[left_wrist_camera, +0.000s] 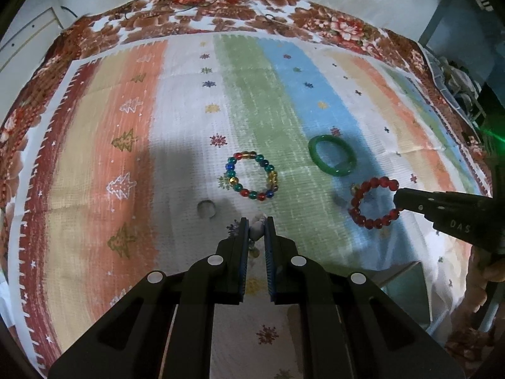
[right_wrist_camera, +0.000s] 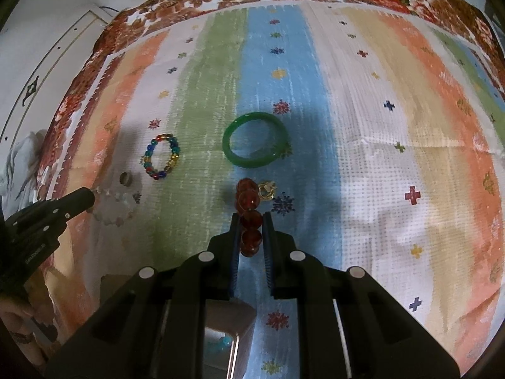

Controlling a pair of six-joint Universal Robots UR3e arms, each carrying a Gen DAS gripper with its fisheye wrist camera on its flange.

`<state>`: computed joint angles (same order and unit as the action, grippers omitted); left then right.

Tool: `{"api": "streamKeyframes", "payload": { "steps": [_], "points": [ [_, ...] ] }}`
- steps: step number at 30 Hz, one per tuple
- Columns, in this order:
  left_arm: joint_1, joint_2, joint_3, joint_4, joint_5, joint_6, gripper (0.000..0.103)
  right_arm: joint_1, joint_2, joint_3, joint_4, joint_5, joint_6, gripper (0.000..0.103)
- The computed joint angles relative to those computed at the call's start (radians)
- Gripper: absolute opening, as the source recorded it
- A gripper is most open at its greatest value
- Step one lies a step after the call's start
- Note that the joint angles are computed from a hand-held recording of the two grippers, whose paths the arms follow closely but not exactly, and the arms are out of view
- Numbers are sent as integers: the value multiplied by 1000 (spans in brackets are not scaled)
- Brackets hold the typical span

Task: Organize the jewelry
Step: 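Carry both bracelets into the silver tin box and open both tools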

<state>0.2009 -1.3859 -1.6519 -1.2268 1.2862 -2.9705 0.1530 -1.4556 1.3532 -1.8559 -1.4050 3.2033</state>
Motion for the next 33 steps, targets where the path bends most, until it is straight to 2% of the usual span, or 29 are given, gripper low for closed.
{"api": "streamKeyframes", "payload": {
  "steps": [20, 33],
  "points": [
    [-58, 161, 20, -60, -60, -9, 9, 11, -164, 22, 26, 35, -21, 15],
    [-104, 273, 21, -104, -83, -25, 9, 46, -347, 114, 64, 88, -32, 15]
  ]
}}
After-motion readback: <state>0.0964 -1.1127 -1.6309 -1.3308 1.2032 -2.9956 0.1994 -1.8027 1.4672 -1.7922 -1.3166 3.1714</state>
